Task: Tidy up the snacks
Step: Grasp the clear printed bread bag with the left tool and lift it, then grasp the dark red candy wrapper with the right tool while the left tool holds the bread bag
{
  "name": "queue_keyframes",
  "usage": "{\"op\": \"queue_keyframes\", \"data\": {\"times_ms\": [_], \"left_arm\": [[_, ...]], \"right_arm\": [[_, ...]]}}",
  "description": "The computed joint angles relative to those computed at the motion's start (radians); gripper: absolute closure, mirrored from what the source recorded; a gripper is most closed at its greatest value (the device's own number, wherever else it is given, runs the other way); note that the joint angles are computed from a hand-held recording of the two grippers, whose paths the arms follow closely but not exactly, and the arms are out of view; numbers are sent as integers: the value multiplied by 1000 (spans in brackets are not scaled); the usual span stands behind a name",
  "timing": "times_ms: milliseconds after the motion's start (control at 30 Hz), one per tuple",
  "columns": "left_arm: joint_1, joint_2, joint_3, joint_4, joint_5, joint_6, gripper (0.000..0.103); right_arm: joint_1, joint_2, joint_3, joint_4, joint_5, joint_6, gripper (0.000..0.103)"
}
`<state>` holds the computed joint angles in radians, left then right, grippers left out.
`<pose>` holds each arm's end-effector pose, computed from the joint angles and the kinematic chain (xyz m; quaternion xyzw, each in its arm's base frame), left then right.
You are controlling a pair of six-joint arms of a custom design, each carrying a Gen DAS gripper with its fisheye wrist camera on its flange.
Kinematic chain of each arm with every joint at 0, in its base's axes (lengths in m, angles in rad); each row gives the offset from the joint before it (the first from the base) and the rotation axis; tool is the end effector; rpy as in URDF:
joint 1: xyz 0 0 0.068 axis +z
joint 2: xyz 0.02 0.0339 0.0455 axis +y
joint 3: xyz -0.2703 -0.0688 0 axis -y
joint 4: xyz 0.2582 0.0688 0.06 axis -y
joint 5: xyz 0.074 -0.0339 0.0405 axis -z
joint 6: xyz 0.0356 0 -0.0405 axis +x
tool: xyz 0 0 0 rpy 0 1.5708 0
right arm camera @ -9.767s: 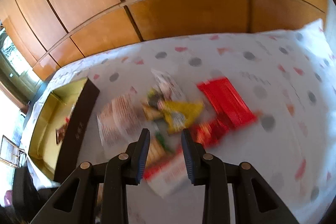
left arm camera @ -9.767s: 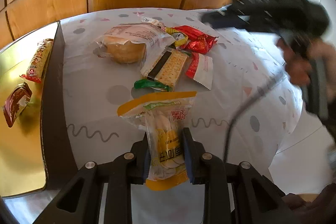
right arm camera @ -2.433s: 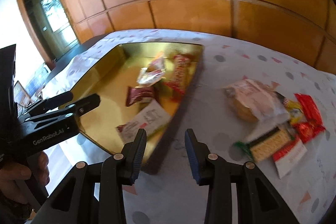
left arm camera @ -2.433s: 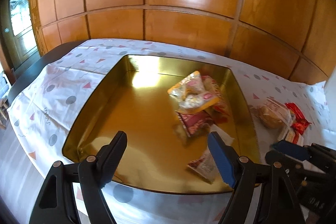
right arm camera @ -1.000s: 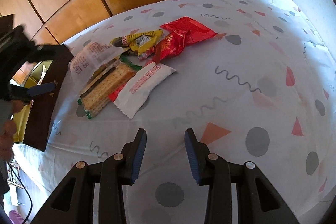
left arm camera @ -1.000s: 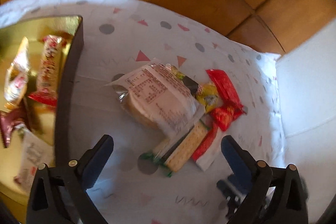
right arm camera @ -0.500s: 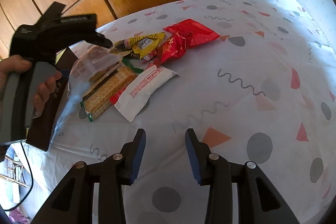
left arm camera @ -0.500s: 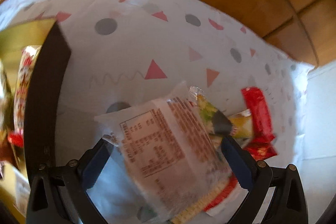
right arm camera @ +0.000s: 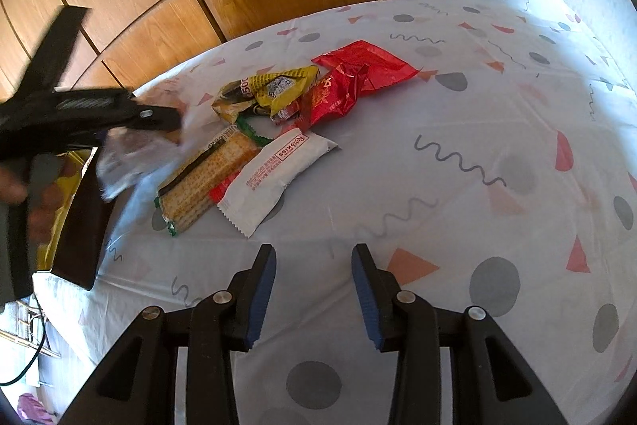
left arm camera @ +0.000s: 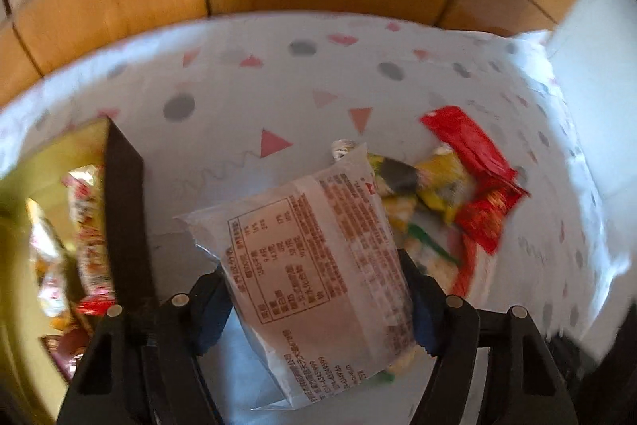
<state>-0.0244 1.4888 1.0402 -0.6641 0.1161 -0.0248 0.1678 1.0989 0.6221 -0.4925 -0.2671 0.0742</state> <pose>0.3047 -0.0116 0.2269 0.0130 0.9722 -0.0621 0.2252 0.2108 0.0452 0.1997 -0.0837 0.9437 0.1617 0.2761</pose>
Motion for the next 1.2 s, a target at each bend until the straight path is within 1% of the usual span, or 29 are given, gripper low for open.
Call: {"op": "queue_keyframes", "data": {"times_ms": [133,167,233,300,467,500,533,600,700,833,967,1033,1200], "left_arm": [[-30,-191,-121,-27,-4,87,29],[-63,-220,-144,-25,-17,80,29],[-84,-312,-210,-40,-17,104,29],[-128,-363,-259,-45,-30,105,29],[-254,-540,-430,-36,-142,81,29],[-284,-553,-462,-21,-173,67,28],[-295,-563,-484,3,-185,57,28],[-296,-596,-520,39,-187,43,28],[-250,-572,-545,93,-141,14,28],[-205,-569,-568,104,-70,-9,28],[-219,-587,-589,122,-85,-14,28],[-217,-596,-598,129,-82,-11,28],[-228,-611,-617,146,-100,-9,28]], "right_arm": [[-1,0,-1,1,-3,-1,60],[0,0,0,0,-4,-1,60],[4,-3,-2,2,2,0,60],[5,-5,-6,7,4,-1,60],[18,2,-1,6,22,2,60],[19,6,6,-1,23,3,60],[15,19,22,-19,17,4,60],[-10,45,55,-48,-17,14,60],[-47,75,112,-56,-80,44,60],[-40,148,201,-31,-106,98,60],[-27,275,285,12,-62,187,59],[-26,333,318,27,-58,217,58],[8,443,391,50,-8,246,58]]}}
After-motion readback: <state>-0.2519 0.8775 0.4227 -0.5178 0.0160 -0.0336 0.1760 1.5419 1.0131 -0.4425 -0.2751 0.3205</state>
